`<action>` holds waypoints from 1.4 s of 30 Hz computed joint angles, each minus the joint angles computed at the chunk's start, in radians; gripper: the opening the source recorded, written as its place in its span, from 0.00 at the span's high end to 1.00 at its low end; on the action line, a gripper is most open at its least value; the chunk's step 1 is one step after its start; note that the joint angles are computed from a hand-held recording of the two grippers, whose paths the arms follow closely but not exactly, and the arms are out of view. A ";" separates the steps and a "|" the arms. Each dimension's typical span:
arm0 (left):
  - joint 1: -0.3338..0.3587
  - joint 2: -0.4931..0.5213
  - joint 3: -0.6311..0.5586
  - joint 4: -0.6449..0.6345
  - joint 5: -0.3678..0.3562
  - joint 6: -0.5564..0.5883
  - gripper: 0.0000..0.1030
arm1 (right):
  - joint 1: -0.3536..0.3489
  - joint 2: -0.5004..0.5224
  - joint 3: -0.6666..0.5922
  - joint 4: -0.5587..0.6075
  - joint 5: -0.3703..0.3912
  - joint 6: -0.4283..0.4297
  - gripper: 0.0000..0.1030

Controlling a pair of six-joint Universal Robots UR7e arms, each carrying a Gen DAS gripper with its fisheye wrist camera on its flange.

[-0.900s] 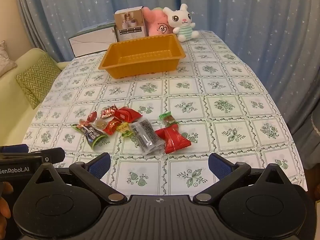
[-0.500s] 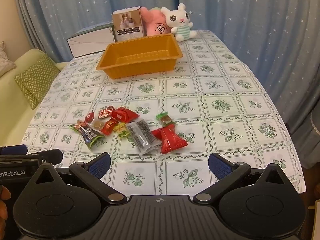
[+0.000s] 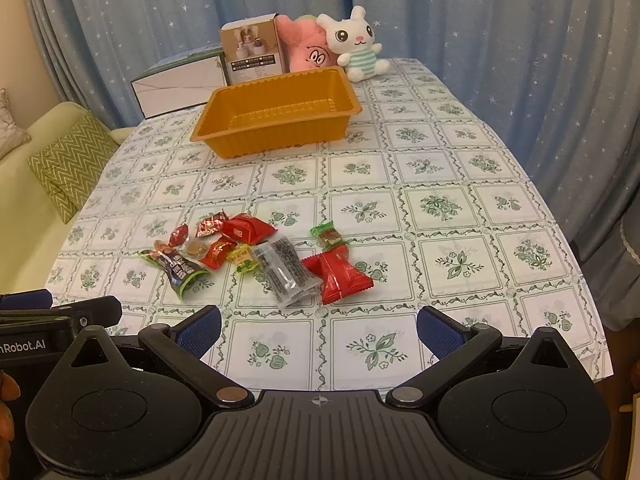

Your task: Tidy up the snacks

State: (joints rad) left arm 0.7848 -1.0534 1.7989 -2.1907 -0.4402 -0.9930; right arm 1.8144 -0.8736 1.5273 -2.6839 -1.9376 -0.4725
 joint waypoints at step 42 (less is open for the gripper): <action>-0.002 -0.005 0.009 -0.025 -0.002 -0.002 0.00 | 0.001 0.002 -0.003 0.003 0.003 0.008 0.00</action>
